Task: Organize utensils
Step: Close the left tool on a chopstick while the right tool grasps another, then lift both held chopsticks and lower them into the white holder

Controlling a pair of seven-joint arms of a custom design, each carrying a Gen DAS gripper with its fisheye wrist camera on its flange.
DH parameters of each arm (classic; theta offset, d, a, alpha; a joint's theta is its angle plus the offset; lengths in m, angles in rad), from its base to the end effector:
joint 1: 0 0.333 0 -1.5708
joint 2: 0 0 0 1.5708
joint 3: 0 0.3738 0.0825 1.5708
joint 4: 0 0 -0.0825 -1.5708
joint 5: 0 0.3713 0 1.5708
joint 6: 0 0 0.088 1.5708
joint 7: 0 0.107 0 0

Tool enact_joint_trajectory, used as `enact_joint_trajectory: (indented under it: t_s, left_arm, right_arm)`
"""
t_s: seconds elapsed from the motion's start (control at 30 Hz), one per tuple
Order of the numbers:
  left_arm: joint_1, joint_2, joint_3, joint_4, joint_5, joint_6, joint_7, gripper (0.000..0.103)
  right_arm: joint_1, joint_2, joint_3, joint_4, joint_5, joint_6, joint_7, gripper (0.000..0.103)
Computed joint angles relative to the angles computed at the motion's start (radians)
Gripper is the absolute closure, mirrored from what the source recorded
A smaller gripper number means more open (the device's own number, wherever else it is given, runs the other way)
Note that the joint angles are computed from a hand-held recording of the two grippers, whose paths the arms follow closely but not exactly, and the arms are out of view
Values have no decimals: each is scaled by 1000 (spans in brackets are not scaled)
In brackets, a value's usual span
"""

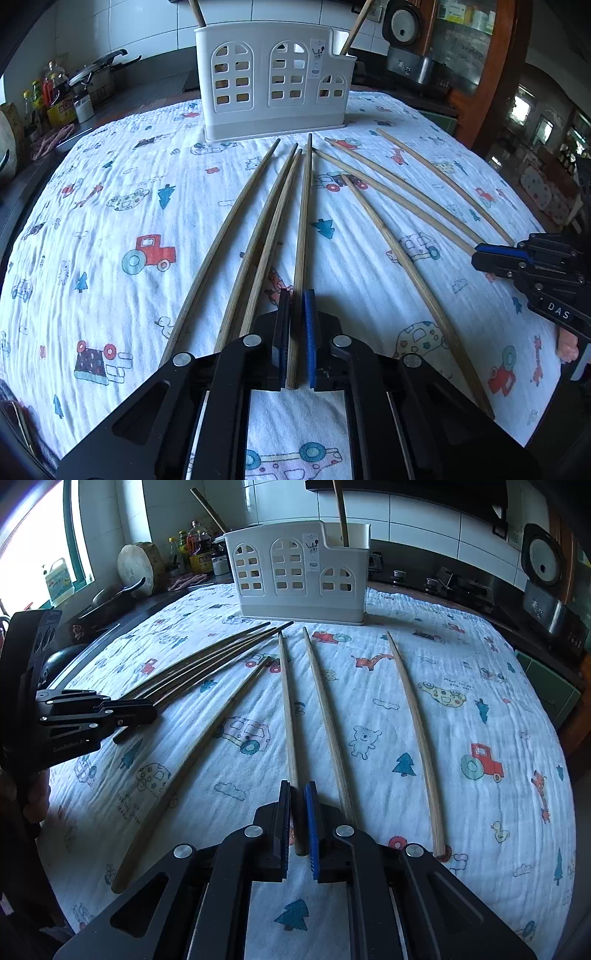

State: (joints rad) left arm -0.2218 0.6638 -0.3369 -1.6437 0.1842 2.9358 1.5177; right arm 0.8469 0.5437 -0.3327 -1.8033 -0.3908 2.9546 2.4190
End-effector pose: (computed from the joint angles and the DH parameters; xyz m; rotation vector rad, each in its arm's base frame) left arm 0.6672 -0.3604 0.3753 -1.3669 2.3997 -0.9062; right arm 0.5885 0.4084 0.3804 -1.9020 1.6709 -0.5252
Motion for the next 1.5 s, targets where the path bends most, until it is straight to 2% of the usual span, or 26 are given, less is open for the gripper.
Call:
enact_joint_trajectory:
  t_s: [0.13, 0.3, 0.4, 0.57, 0.63, 0.73, 0.8, 0.83, 0.93, 1.03, 1.2, 1.3, 1.5]
  left_arm:
    - [30, -9, -37, -11, -17, -5, 28, 97]
    - [71, -50, -83, -61, -43, 29, 68, 98]
    - [100, -81, -110, -94, -61, 66, 83, 98]
    - [157, -133, -167, -137, -75, 147, 105, 98]
    - [189, -147, -204, -149, -71, 178, 117, 98]
    - [237, -158, -263, -156, -56, 211, 133, 98]
    - [247, -163, -277, -151, -36, 224, 137, 98]
    - [244, -164, -275, -144, -27, 224, 133, 98]
    - [244, -150, -282, -105, -17, 192, 133, 98]
    - [266, -119, -322, -44, -43, 137, 162, 98]
    - [250, -86, -327, 67, -99, 60, 234, 98]
    - [242, -60, -340, 149, -140, 3, 284, 98]
    - [143, -25, -246, 341, -176, -49, 314, 98]
  right_arm:
    - [13, -2, -14, -5, -7, 12, 10, 95]
    - [77, -19, -84, -25, -48, 29, 63, 96]
    - [143, -38, -160, -37, -112, 39, 130, 96]
    - [279, -72, -322, -33, -283, 54, 303, 96]
    - [303, -85, -354, -13, -339, 47, 348, 96]
    - [312, -98, -368, 33, -408, 29, 388, 96]
    - [294, -103, -347, 69, -437, 8, 382, 96]
    - [270, -104, -317, 96, -433, -15, 355, 96]
    - [170, -99, -201, 169, -384, -65, 255, 96]
    - [59, -83, -75, 257, -313, -128, 128, 96]
    - [-81, -49, 81, 409, -240, -223, -24, 96]
    - [-134, -22, 142, 505, -205, -282, -94, 96]
    - [-185, 63, 177, 729, -129, -375, -203, 96]
